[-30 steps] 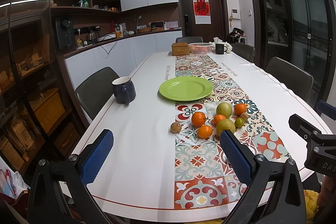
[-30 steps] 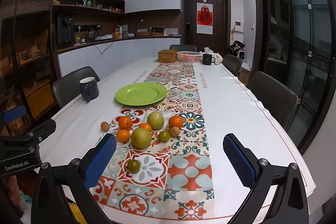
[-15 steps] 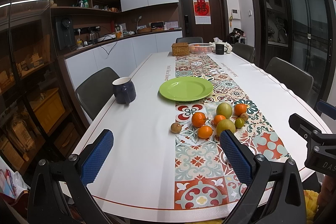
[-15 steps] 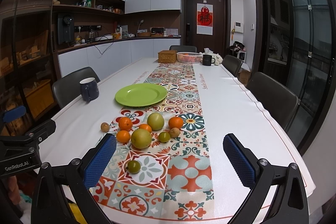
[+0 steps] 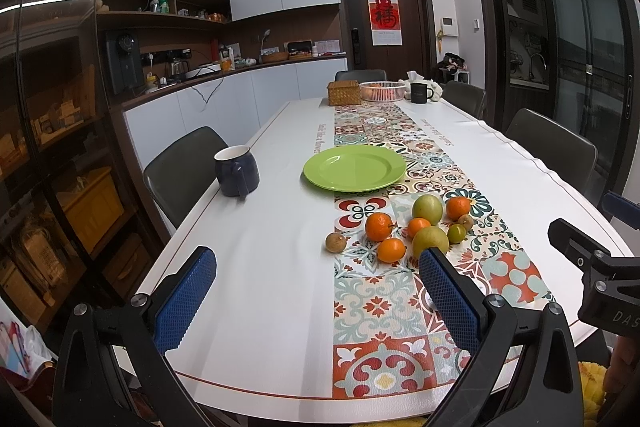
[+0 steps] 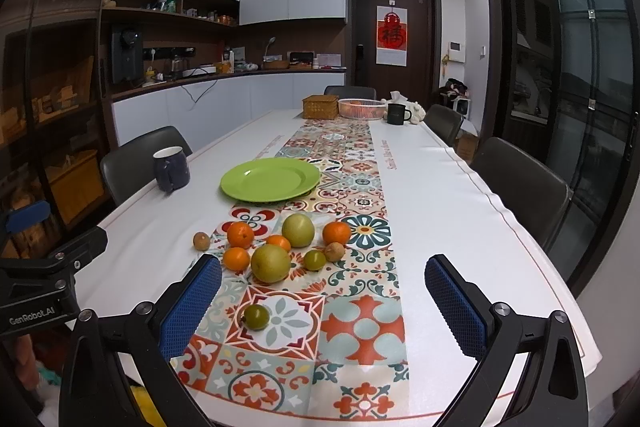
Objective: Organize fruits
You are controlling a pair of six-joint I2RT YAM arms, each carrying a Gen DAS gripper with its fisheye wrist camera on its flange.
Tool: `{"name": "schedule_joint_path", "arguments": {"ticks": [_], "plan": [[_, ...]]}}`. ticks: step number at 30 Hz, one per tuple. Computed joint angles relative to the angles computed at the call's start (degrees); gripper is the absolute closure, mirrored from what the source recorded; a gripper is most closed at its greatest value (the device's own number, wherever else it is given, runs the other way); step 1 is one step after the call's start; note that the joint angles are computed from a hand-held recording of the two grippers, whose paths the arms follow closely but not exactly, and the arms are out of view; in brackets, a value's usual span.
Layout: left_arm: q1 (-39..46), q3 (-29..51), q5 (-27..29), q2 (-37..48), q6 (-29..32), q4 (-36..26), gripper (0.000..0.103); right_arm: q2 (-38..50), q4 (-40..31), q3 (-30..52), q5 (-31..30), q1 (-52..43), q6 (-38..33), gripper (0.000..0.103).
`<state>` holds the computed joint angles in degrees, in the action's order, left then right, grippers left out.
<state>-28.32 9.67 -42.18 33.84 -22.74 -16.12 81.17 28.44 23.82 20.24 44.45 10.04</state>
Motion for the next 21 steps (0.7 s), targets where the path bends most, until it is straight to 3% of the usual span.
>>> {"name": "schedule_joint_path", "arguments": {"ticks": [4,9,14,18,21], "plan": [[2.1,0.9,1.5,-3.7,1.0,-4.2,0.0,-0.3,-3.2,1.8,-1.7,0.1,-0.4,0.001],[6.9,-0.4,5.5,-3.8,4.2,-2.0,0.0,4.9,-5.5,5.7,-6.5,-0.9,-1.5,0.001],[13.5,-3.4,13.2,-0.6,10.4,6.6,0.0,13.1,-7.9,11.2,-13.1,-1.9,-3.3,0.001],[19.3,-4.7,20.0,8.7,15.0,17.0,0.003,20.3,-11.1,16.8,-17.8,-2.4,-4.6,0.003],[22.0,-5.1,23.4,17.5,17.9,25.7,0.007,24.8,-13.1,20.3,-18.9,-2.3,-5.0,0.011]]}}
